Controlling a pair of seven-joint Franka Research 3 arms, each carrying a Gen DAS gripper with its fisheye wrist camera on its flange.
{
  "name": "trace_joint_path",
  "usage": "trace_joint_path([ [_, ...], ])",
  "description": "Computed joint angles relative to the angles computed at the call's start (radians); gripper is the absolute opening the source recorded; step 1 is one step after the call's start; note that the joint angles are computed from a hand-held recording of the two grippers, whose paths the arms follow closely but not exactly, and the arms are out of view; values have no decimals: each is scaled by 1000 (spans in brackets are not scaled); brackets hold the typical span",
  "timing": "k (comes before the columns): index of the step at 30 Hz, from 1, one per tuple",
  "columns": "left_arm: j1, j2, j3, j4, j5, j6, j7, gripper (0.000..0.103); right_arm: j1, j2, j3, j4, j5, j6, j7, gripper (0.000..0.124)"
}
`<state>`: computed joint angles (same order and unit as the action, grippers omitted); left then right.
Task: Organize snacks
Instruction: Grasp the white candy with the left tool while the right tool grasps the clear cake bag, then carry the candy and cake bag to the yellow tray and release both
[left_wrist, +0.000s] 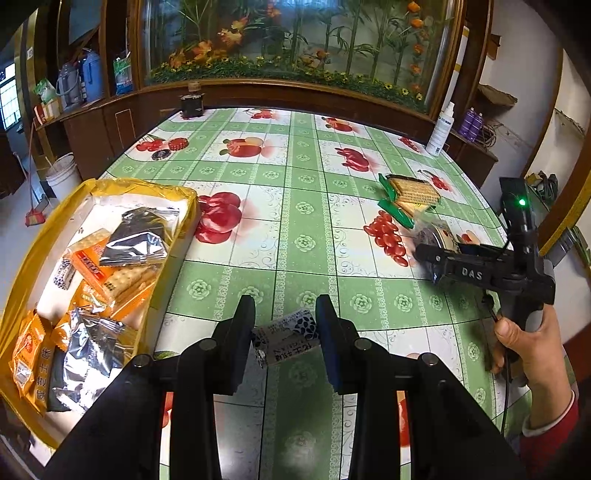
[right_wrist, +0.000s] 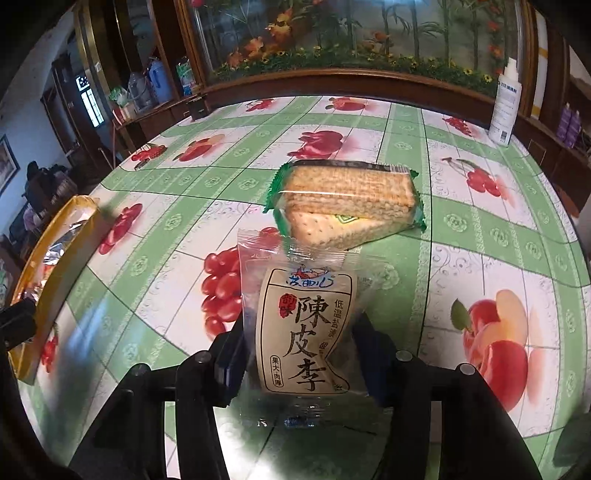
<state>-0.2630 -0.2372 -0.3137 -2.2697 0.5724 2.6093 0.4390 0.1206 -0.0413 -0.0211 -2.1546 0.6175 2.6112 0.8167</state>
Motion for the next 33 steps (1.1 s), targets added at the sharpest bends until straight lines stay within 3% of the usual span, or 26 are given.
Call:
trace_joint_path([
  [12, 17, -113, -59, -17, 169, -217, -149, 31, 95, -292, -42, -203, 276, -53, -185, 52],
  [22, 13, -216, -52, -89, 155, -275, -174, 32, 181, -421, -45, -242, 330, -66, -214, 52],
  [33, 36, -320, -43, -168, 123, -298, -180, 32, 265, -422, -13, -224, 358, -67, -226, 52],
])
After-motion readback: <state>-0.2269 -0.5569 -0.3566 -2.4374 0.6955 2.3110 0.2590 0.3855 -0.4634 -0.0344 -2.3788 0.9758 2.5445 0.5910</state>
